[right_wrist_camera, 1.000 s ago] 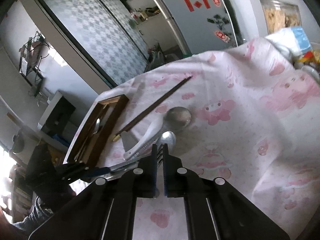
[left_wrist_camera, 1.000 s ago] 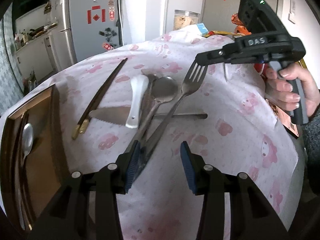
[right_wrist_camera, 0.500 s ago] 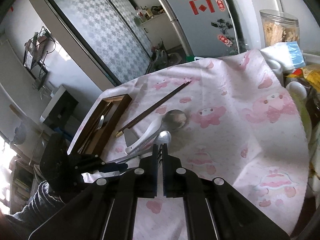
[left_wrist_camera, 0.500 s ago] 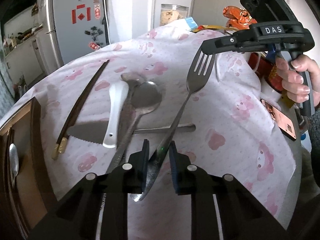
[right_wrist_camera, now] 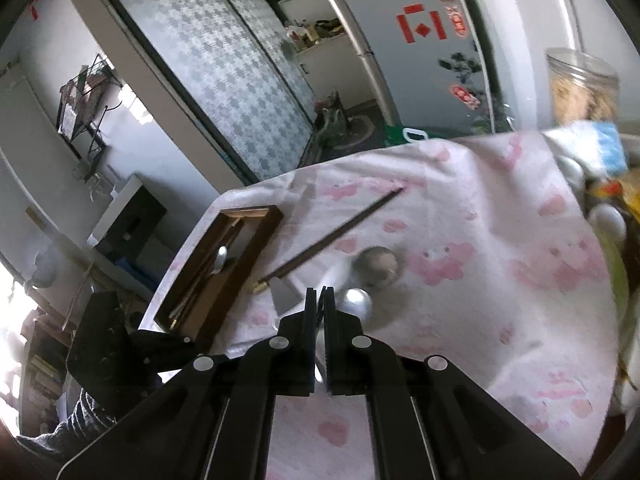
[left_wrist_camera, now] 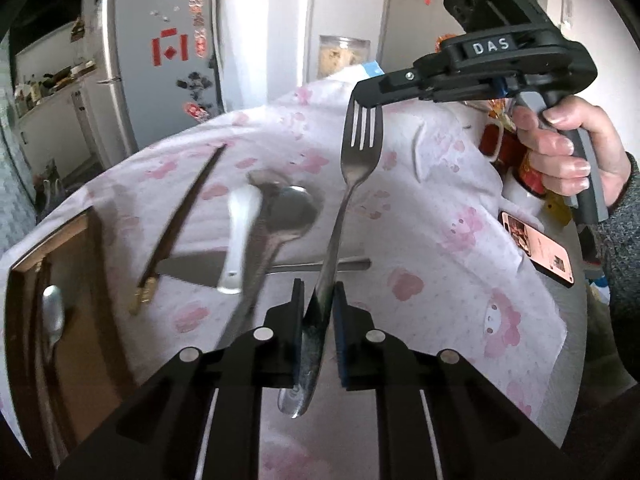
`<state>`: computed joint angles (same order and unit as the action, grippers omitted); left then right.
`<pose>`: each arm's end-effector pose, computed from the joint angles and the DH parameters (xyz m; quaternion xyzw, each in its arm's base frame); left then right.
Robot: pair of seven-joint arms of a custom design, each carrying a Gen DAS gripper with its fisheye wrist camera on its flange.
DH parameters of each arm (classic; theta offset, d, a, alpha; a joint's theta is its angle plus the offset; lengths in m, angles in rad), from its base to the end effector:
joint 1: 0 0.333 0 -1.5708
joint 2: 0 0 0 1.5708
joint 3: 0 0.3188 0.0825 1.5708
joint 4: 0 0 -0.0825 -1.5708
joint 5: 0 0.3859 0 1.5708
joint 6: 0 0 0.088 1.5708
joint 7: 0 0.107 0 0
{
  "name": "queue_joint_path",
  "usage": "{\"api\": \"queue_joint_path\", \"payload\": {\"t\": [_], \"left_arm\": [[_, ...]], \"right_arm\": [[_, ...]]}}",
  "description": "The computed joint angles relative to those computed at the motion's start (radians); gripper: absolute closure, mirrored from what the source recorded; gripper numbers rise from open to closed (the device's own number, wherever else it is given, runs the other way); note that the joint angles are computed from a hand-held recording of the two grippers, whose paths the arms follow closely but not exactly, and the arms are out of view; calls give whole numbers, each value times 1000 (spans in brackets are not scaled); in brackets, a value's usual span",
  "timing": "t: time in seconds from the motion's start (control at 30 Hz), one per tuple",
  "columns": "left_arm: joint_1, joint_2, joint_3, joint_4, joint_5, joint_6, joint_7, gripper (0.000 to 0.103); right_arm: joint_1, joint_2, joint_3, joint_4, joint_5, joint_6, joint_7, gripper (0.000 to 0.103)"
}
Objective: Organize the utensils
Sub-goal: 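Lift the fork, lower it into the tray, open the left gripper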
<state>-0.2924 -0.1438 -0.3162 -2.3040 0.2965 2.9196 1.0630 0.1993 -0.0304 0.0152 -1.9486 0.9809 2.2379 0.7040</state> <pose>0.4294 -0.3280 0.4904 -0.5201 0.7673 -0.3276 0.1827 0.5667 0.1487 0.5388 -0.7896 0.4330 0.0565 0.4311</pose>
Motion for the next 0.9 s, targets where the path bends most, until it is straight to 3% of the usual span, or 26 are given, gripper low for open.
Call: {"api": "queue_joint_path", "payload": {"t": [0.23, 0.53, 0.9], "left_arm": [[41, -145, 20, -119, -13, -22, -18, 89], [114, -336, 59, -275, -81, -70, 6, 89], [182, -419, 97, -373, -150, -65, 54, 90]], "right_arm": [[47, 77, 53, 101, -4, 3, 28, 100], [112, 269, 150, 322, -47, -3, 115, 100], [171, 482, 233, 562, -178, 8, 241, 100]]}}
